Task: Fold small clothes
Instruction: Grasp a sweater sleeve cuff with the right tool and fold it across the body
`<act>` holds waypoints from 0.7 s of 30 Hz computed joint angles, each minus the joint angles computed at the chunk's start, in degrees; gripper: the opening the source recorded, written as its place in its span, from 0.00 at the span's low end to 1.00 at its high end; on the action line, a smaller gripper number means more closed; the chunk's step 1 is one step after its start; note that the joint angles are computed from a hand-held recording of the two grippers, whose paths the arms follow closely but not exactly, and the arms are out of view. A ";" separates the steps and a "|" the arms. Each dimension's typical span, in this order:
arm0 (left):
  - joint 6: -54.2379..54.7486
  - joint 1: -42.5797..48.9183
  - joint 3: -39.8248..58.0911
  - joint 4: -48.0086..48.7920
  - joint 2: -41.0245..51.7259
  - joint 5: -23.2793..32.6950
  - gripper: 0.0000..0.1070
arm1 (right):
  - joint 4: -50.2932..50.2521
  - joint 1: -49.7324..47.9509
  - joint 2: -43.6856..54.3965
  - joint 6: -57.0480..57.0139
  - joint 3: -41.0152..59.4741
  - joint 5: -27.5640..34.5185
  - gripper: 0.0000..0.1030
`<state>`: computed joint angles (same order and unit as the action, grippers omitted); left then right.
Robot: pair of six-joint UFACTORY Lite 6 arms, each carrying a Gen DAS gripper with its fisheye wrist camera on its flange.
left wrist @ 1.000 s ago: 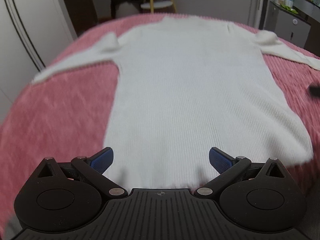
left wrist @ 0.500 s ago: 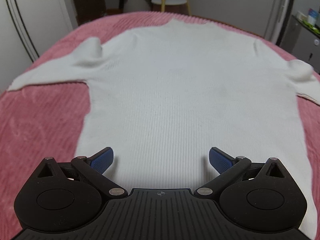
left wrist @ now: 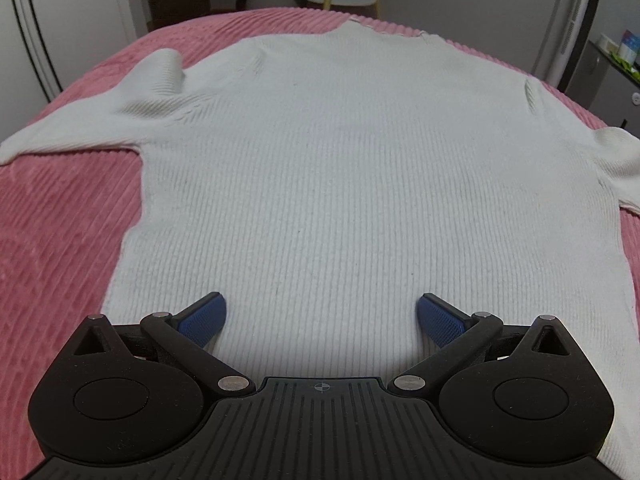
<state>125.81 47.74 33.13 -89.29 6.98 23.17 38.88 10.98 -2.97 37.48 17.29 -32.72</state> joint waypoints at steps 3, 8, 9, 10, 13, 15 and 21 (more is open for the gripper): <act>1.68 1.62 0.24 -0.01 0.87 2.25 0.96 | 16.11 5.59 -3.20 -16.94 2.74 1.44 0.08; 2.82 3.67 0.30 1.56 0.93 4.72 0.96 | 43.08 26.72 -0.02 -46.92 15.77 -12.19 0.08; 1.45 3.54 0.62 2.91 0.61 4.43 0.96 | 46.90 30.43 2.20 -52.70 20.32 -14.27 0.08; -0.96 3.48 1.08 4.96 0.11 4.01 0.96 | 48.72 33.47 4.71 -57.36 25.26 -15.39 0.08; -8.09 5.86 3.02 10.94 -1.14 5.36 0.96 | 47.54 42.25 12.53 -68.22 38.63 -16.54 0.08; -12.18 8.38 5.14 14.32 -1.24 8.36 0.96 | 46.89 45.86 21.30 -73.64 50.61 -14.85 0.08; -20.45 10.91 11.30 21.24 -2.29 17.33 0.96 | 59.78 50.05 49.53 -90.36 85.41 -5.17 0.40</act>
<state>105.36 58.65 44.43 -68.05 4.70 40.50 98.66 61.03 46.56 -52.89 102.71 -37.89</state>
